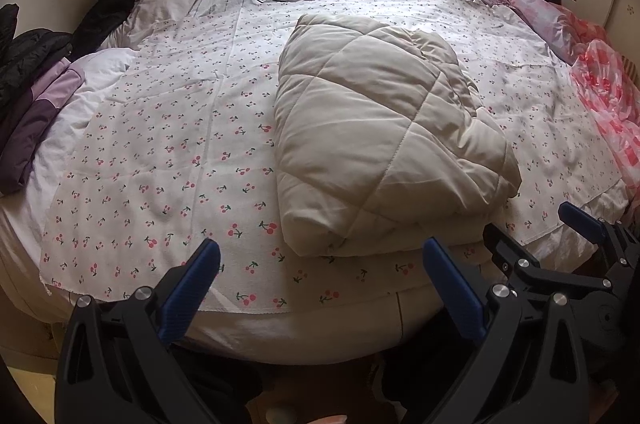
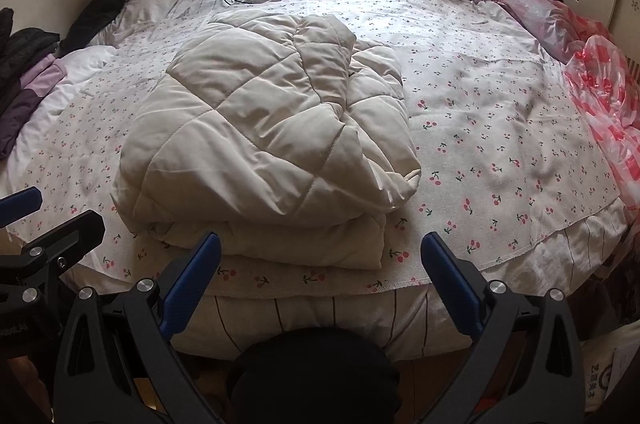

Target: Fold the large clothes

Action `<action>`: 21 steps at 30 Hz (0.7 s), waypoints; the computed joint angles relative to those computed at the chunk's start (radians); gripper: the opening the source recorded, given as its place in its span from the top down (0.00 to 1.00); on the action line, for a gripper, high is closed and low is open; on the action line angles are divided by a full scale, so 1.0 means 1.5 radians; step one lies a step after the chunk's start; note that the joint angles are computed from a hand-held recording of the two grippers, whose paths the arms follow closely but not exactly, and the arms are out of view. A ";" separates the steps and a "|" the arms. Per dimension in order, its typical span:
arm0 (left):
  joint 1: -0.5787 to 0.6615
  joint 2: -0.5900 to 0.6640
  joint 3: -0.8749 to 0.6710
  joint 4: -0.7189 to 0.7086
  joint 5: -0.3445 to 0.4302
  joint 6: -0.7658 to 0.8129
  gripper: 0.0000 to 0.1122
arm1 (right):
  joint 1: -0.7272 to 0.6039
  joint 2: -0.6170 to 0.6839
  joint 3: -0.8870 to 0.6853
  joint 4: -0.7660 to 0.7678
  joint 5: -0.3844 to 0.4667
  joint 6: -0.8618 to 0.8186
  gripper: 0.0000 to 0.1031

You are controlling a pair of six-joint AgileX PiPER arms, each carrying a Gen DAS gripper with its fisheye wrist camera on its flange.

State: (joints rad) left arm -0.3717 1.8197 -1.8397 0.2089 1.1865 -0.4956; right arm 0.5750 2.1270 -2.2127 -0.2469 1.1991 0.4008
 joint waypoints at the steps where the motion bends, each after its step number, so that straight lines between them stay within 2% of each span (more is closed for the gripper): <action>1: -0.001 -0.001 0.000 0.001 0.000 -0.002 0.13 | 0.000 0.001 -0.002 0.000 0.001 0.000 0.06; 21: 0.001 -0.011 0.011 -0.016 -0.013 -0.001 0.13 | 0.004 0.002 0.007 0.002 -0.005 0.002 0.06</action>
State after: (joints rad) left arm -0.3700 1.8028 -1.8231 0.1847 1.1666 -0.4973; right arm 0.5813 2.1293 -2.2017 -0.2436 1.1909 0.4038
